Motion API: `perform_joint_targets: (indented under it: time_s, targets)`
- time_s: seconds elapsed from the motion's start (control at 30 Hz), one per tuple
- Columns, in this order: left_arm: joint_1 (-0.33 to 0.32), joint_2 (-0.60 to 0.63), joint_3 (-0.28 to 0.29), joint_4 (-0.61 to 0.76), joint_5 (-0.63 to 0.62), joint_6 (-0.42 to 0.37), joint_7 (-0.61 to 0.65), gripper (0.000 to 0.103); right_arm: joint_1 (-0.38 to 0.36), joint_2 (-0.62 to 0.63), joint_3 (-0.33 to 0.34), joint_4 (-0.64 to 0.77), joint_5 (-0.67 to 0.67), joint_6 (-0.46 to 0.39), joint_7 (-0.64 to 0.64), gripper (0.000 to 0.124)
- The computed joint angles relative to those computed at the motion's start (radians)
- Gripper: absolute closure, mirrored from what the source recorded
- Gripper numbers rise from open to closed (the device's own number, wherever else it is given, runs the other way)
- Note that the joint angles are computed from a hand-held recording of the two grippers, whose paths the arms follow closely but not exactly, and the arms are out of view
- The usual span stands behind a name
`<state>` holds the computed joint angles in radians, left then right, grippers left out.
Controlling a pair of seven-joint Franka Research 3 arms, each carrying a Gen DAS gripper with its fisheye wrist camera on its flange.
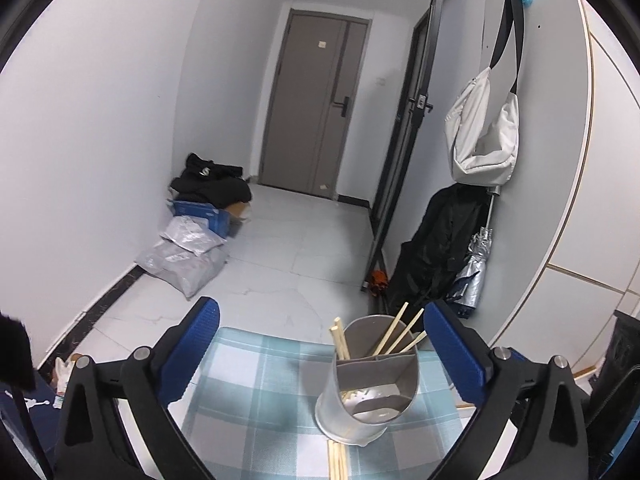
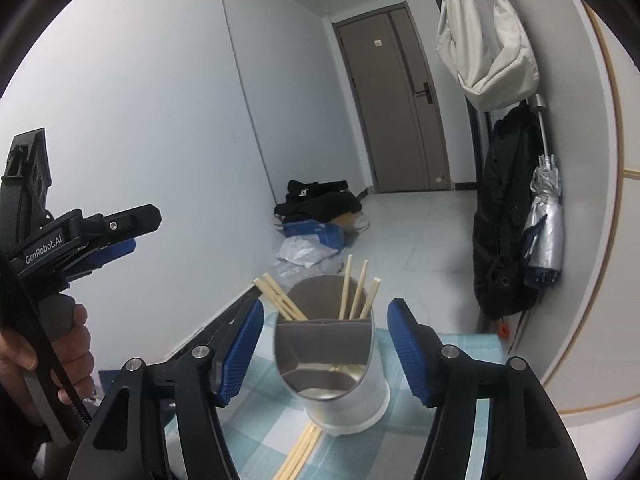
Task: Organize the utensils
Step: 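Move both open grippers down toward the remaining wooden chopsticks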
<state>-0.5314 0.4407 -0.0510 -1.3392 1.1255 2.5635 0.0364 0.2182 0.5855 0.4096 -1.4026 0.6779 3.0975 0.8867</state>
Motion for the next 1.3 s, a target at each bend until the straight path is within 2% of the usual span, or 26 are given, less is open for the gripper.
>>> perform_joint_targets:
  time_s: [0.07,0.17,0.33,0.47,0.67,0.77,0.83,0.93,1.03,1.13,1.17,1.23,1.3]
  targets:
    - [-0.008,-0.013,0.003,-0.020,0.013,-0.013,-0.017,0.002,-0.010,-0.025,0.019,-0.042,0.013,0.037,-0.011,0.053]
    - [-0.012,-0.034,-0.001,-0.054,0.040,-0.021,-0.050,0.002,-0.046,-0.048,0.071,-0.093,0.027,0.075,-0.036,0.052]
    - [-0.004,-0.066,-0.021,-0.117,0.083,-0.018,-0.105,0.001,-0.065,-0.073,0.098,-0.158,0.009,0.119,-0.018,0.047]
    - [-0.004,-0.076,-0.033,-0.148,0.117,-0.036,-0.133,0.001,-0.075,-0.085,0.112,-0.209,-0.034,0.160,0.011,0.043]
    - [0.005,-0.070,-0.053,-0.177,0.098,-0.058,-0.147,0.001,-0.063,-0.098,0.085,-0.262,-0.104,0.177,0.081,0.040]
    - [0.008,-0.060,-0.055,-0.189,0.086,-0.058,-0.162,0.001,-0.019,-0.107,0.024,-0.278,-0.136,0.162,0.136,0.039]
    - [0.009,-0.046,-0.054,-0.189,0.079,-0.055,-0.160,0.001,0.041,-0.112,-0.060,-0.276,-0.164,0.126,0.187,0.039]
    - [0.005,-0.034,-0.048,-0.196,0.079,-0.052,-0.173,0.001,0.067,-0.106,-0.107,-0.268,-0.183,0.072,0.243,0.039]
    - [0.013,-0.026,-0.048,-0.210,0.059,-0.030,-0.168,0.001,0.169,-0.096,-0.248,-0.254,-0.231,0.011,0.354,0.039]
    - [0.024,-0.011,-0.057,-0.205,-0.010,-0.048,-0.108,0.001,0.227,-0.069,-0.330,-0.220,-0.306,-0.073,0.442,0.040]
    - [0.029,-0.010,-0.059,-0.207,-0.035,-0.046,-0.091,0.001,0.238,-0.057,-0.346,-0.206,-0.331,-0.101,0.467,0.039]
    - [0.036,-0.014,-0.058,-0.219,-0.069,-0.038,-0.070,0.001,0.225,-0.035,-0.331,-0.178,-0.354,-0.155,0.484,0.040]
    - [0.042,-0.020,-0.055,-0.230,-0.096,-0.032,-0.064,0.001,0.236,-0.003,-0.344,-0.128,-0.394,-0.241,0.517,0.040]
